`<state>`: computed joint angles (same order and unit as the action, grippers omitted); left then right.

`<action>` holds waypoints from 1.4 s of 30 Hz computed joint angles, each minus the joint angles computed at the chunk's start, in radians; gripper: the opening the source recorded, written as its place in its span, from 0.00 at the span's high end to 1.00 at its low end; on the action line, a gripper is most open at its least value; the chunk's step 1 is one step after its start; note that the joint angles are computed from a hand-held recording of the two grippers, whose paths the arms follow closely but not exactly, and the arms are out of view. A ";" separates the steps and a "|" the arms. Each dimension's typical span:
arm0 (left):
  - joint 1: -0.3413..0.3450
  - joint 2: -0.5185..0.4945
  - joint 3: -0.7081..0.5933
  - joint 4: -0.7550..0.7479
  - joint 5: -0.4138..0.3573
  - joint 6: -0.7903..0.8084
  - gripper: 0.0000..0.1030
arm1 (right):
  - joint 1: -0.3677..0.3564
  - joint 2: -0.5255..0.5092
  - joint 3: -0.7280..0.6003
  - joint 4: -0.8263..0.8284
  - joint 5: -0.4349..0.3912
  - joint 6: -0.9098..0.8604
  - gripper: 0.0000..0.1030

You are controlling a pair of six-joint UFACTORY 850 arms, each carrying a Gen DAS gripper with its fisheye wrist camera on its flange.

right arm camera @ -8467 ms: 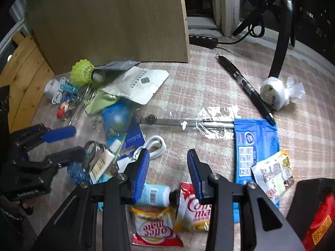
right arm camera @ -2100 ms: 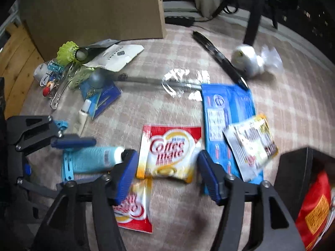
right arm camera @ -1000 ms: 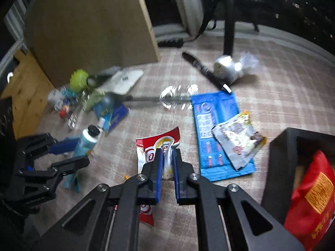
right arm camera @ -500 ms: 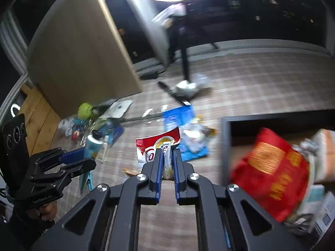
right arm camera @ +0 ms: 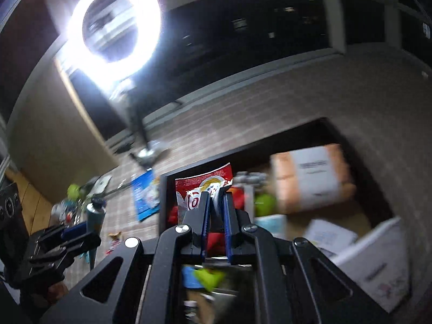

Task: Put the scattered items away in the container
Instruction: 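Carry the tube and packet to the container and release both, then move both tools back to the remaining items on the floor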

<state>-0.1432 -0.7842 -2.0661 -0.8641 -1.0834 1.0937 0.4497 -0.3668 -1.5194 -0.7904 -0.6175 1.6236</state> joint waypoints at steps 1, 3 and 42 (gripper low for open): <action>-0.011 0.011 0.015 -0.004 -0.004 0.010 0.72 | -0.001 0.023 0.031 -0.017 -0.011 0.032 0.91; -0.029 0.031 0.044 -0.011 -0.021 0.029 0.72 | -0.004 0.064 0.083 -0.041 -0.029 0.082 0.91; 0.169 0.075 0.194 0.279 0.335 -0.361 0.60 | 0.068 -0.402 -0.533 0.494 -0.037 -0.735 0.43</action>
